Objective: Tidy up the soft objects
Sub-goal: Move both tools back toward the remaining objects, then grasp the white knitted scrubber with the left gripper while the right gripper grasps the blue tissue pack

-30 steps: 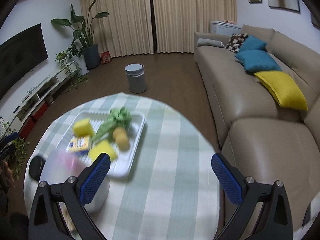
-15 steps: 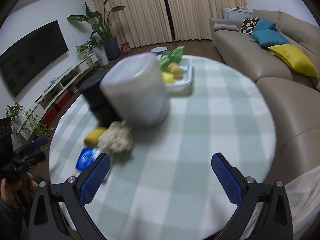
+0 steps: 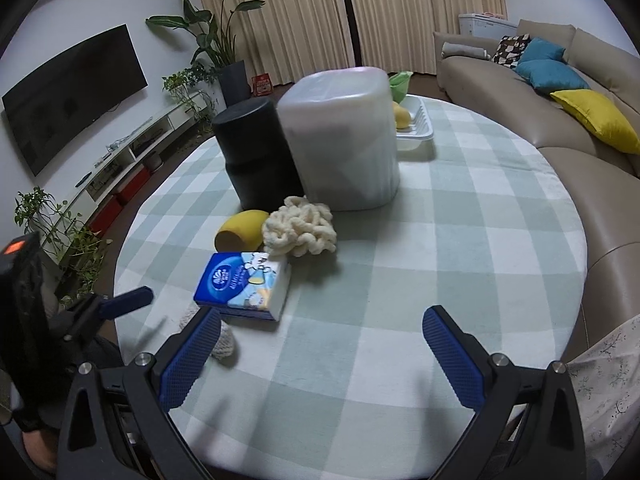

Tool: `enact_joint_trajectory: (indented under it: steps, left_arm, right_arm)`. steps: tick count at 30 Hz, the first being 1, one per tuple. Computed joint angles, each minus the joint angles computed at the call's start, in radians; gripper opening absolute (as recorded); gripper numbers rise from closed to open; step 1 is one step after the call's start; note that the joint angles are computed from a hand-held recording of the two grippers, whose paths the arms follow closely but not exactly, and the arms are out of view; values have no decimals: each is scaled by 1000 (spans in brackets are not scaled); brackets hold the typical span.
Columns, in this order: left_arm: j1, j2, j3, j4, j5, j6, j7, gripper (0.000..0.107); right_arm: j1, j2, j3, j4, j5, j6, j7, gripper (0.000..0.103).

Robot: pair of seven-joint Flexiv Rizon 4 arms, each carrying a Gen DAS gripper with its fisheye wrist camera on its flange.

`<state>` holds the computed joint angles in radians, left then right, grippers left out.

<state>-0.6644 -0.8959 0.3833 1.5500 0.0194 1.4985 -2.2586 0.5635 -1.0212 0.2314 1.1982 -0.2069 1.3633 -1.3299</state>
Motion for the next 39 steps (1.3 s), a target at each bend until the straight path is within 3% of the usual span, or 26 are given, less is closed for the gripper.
enact_joint_trajectory:
  steps: [16, 18, 20, 22, 34, 36, 38, 39]
  left_arm:
    - [-26, -32, 46, -91, 118, -123, -140, 103]
    - [-32, -29, 54, -83, 140, -112, -166, 96]
    - [-50, -25, 78, -77, 163, -111, -194, 72]
    - [-49, -16, 78, -61, 179, -90, -211, 56]
    - [-66, 4, 87, -32, 214, -87, -236, 54]
    - [-70, 4, 90, -32, 223, -89, -237, 49]
    - [-71, 4, 90, -35, 233, -89, -232, 29]
    - [-71, 4, 89, -37, 237, -91, -229, 27]
  right_arm:
    - [29, -19, -41, -10, -23, 28, 67, 103]
    - [31, -19, -45, -9, -27, 27, 72, 103]
    - [32, -21, -48, -11, -32, 24, 75, 103]
    - [34, -23, -53, -12, -36, 17, 81, 103]
    - [69, -17, -113, 14, -78, 37, 122, 103]
    - [70, -17, -114, 15, -85, 39, 127, 103]
    - [70, -19, -112, 14, -90, 39, 130, 103]
    - [71, -19, -113, 14, -94, 35, 130, 103]
